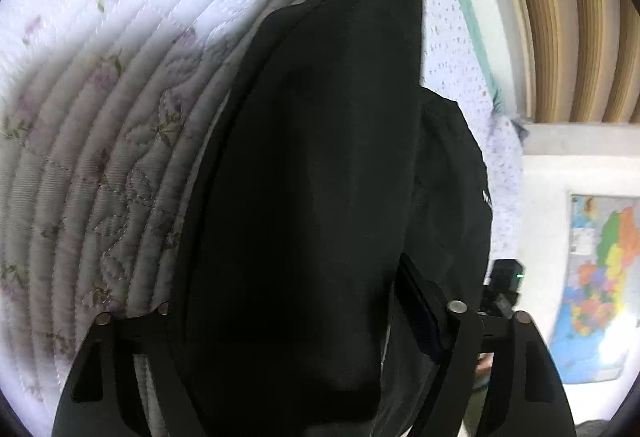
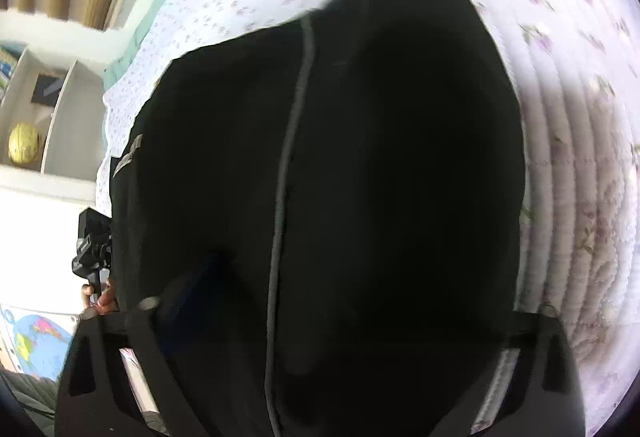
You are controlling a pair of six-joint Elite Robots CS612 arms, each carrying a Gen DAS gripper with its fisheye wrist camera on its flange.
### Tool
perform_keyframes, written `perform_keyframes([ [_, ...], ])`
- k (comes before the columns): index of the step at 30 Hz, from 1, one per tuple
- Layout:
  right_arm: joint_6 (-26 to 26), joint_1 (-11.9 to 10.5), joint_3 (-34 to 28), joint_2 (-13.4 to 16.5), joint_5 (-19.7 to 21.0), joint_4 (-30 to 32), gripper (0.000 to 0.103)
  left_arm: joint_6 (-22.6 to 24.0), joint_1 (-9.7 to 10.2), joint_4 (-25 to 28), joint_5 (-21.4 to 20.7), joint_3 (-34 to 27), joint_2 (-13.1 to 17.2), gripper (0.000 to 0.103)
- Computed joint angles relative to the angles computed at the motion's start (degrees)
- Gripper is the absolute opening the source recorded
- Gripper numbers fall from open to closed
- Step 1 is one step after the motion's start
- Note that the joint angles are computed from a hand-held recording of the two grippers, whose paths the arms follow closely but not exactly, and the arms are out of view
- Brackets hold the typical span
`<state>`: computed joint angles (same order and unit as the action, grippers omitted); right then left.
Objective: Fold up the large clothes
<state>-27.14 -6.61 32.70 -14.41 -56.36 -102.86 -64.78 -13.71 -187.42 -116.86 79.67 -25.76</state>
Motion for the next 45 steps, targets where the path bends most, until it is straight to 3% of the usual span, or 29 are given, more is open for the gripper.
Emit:
perform_keyframes([
  [1, 0.0, -0.2, 2.6, -1.4, 0.4, -2.2, 0.075, 0.6, -0.24, -0.1, 0.9, 0.6, -0.6, 0.062],
  [3, 0.0, -0.5, 7.2, -4.2, 1.0, -6.4, 0.046, 2.4, -1.01, -0.7, 3.8, 2.5, -2.4, 0.044],
  [5, -0.5, -0.5, 11.5, -6.8, 1.1, -10.5, 0.04, 3.8, -2.07, -2.3, 7.2, 4.6, -4.6, 0.04],
  [10, -3.3, -0.8, 23.7, -14.2, 4.9, -18.0, 0.033, 3.3, -4.19, -12.5, 9.6, 9.3, -8.8, 0.038],
  [16, -4.0, -2.3, 36.9, -22.7, 9.5, -25.0, 0.032, 6.0, -7.31, -17.8, 13.4, 16.2, -15.1, 0.038],
  [22, -5.6, -3.5, 45.2, -28.9, 8.1, -26.4, 0.032, 2.9, -9.66, -23.4, 14.2, 23.3, -17.9, 0.038],
  [26, -6.5, -3.5, 47.0, -30.4, 4.2, -23.7, 0.032, -0.6, -10.97, -24.6, 13.6, 27.1, -18.3, 0.038],
  [29, -5.6, -3.3, 47.8, -29.8, 1.1, -22.0, 0.032, -3.9, -11.34, -24.6, 12.1, 28.3, -16.9, 0.039],
  [32, -2.3, -2.6, 48.9, -28.7, -3.1, -24.7, 0.032, -8.3, -11.54, -22.9, 12.2, 29.2, -15.3, 0.042],
  [35, 2.5, -3.2, 47.7, -26.8, -3.5, -25.2, 0.04, -17.3, -10.7, -27.5, 13.3, 30.0, -12.0, 0.049],
  [39, 8.3, -4.1, 44.4, -24.3, -2.3, -21.2, 0.053, -24.6, -8.28, -32.9, 5.8, 28.1, -7.0, 0.06],
  [42, 8.3, -4.3, 44.6, -25.0, -4.1, -22.2, 0.053, -24.0, -7.44, -33.0, 3.2, 28.9, -7.5, 0.061],
  [44, 8.0, -3.8, 46.4, -26.6, -7.0, -25.4, 0.054, -19.8, -7.52, -28.7, 5.1, 31.6, -10.7, 0.06],
  [45, 7.8, -3.3, 47.8, -27.8, -10.0, -28.5, 0.054, -17.2, -7.88, -24.8, 8.2, 33.8, -13.5, 0.06],
])
